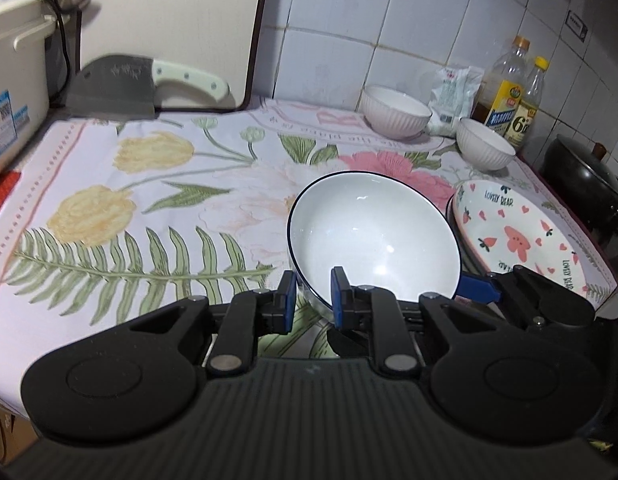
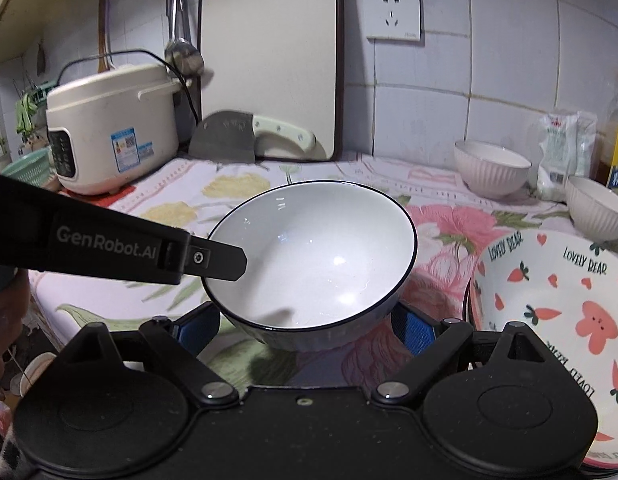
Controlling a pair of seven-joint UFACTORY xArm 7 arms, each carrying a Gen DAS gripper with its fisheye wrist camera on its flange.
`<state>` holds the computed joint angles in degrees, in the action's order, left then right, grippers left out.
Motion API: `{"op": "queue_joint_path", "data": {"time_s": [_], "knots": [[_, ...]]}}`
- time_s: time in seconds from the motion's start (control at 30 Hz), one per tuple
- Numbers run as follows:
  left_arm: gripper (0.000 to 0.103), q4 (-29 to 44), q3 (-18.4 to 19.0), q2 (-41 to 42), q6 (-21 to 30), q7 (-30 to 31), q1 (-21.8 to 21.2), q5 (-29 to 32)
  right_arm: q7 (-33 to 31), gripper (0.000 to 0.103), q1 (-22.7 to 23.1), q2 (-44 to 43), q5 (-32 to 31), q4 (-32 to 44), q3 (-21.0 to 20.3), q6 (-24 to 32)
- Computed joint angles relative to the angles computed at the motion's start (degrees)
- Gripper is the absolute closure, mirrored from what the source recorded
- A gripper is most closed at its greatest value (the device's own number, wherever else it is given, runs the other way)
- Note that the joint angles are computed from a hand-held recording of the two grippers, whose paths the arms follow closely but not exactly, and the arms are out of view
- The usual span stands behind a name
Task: Organize plates and bowls
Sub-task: 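Carry the white bowl with the left gripper beside the plate stack and open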
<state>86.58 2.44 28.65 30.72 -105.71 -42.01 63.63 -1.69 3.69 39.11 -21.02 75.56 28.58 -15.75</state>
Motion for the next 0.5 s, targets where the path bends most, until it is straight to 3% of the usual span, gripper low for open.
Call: {"op": "queue_joint_path", "data": {"time_s": [0.07,0.27,0.5], "knots": [[0.087,0.03,0.2,0.43,-0.93,-0.63,0.23,0.04,-0.49,0.008,2.35,-0.49,0.88,-0.09,-2.58,-0.71],[0.087,-1.04,0.89,0.01,-3.55,-2.58,0.61,0.95,-0.13,0.005,1.25,0.43,-0.09,0.61,-1.4,-0.57],[0.085,-0.94,0.59,0.03,-2.34,-2.75,0.46,-0.39,-0.32,0.005,2.42,0.24,0.09,0.67,-2.52,-1.13]]}}
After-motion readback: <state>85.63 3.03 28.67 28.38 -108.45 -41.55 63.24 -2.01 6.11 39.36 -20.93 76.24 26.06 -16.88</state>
